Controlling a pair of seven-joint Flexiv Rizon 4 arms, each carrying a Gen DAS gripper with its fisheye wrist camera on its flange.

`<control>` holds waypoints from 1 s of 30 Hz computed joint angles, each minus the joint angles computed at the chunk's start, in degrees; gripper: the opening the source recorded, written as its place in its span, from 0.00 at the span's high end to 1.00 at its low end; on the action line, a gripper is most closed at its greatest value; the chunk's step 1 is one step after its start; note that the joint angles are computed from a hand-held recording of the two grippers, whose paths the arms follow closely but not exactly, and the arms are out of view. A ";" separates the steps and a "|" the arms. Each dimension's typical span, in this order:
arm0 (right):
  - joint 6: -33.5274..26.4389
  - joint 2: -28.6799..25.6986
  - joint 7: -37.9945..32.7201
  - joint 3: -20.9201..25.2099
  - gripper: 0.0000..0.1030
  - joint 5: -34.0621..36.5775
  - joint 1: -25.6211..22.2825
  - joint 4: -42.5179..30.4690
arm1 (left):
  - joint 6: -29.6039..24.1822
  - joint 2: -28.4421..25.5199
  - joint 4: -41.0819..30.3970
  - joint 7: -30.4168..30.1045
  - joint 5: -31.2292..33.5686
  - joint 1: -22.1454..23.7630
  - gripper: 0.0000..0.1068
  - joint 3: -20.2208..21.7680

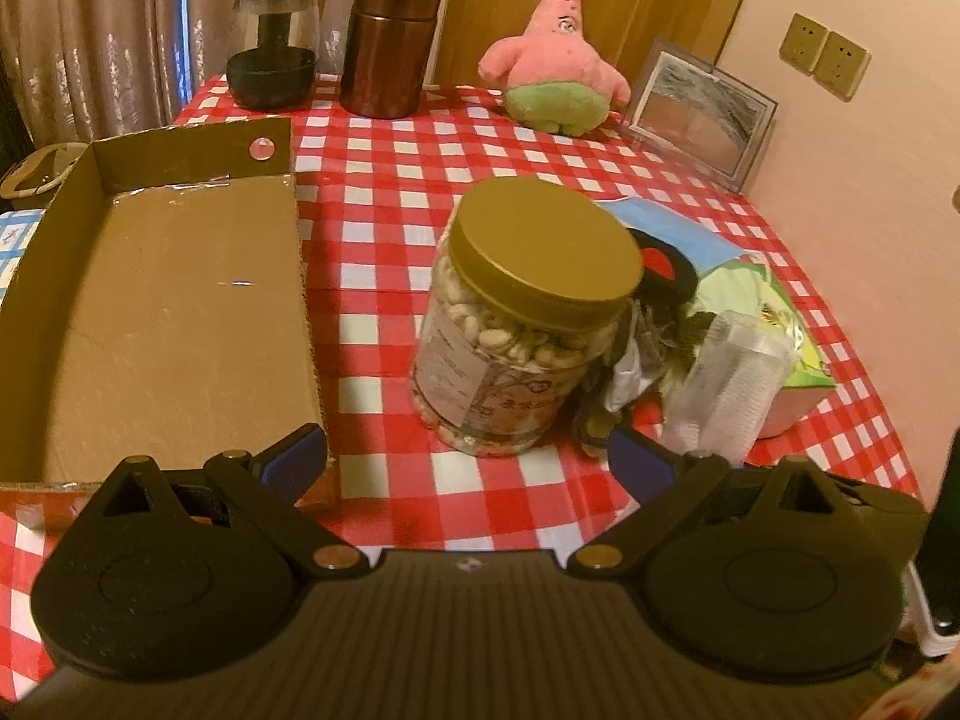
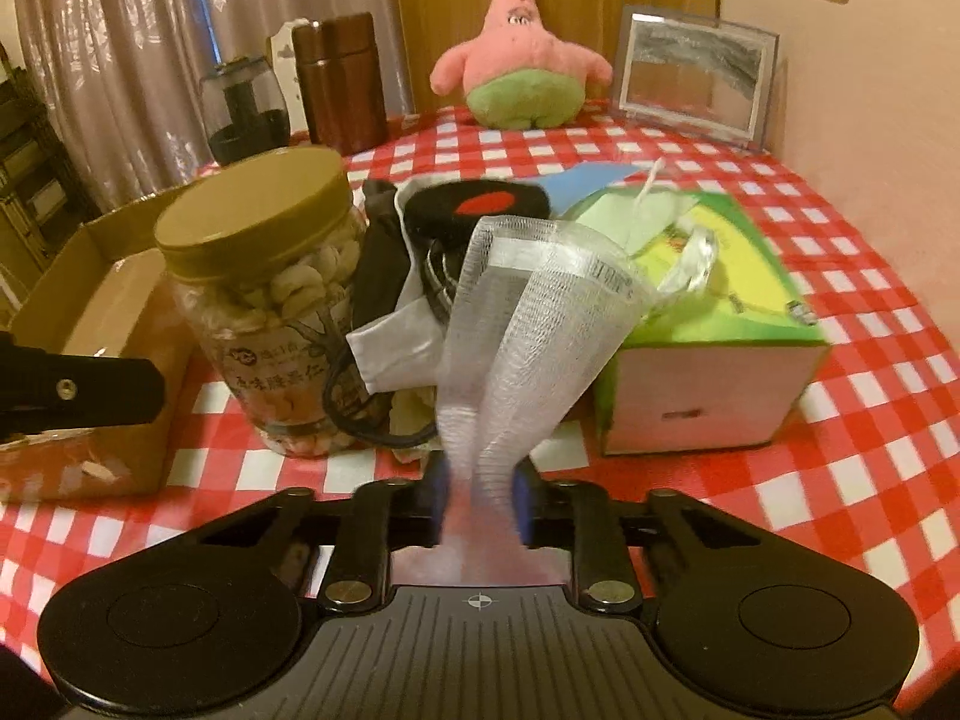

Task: Organize soft objects
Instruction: 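Reach the right tool to the white mesh bag and grasp it, then grasp the black hair tie with the left tool while right holds the mesh bag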

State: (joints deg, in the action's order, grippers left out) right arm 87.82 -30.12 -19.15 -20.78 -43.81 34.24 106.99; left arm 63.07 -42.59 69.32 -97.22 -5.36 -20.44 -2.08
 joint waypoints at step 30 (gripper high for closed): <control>7.54 10.03 30.68 -33.19 0.95 -38.01 11.60 9.20 | 0.04 -17.58 -24.10 4.98 -2.56 -8.50 0.68 0.45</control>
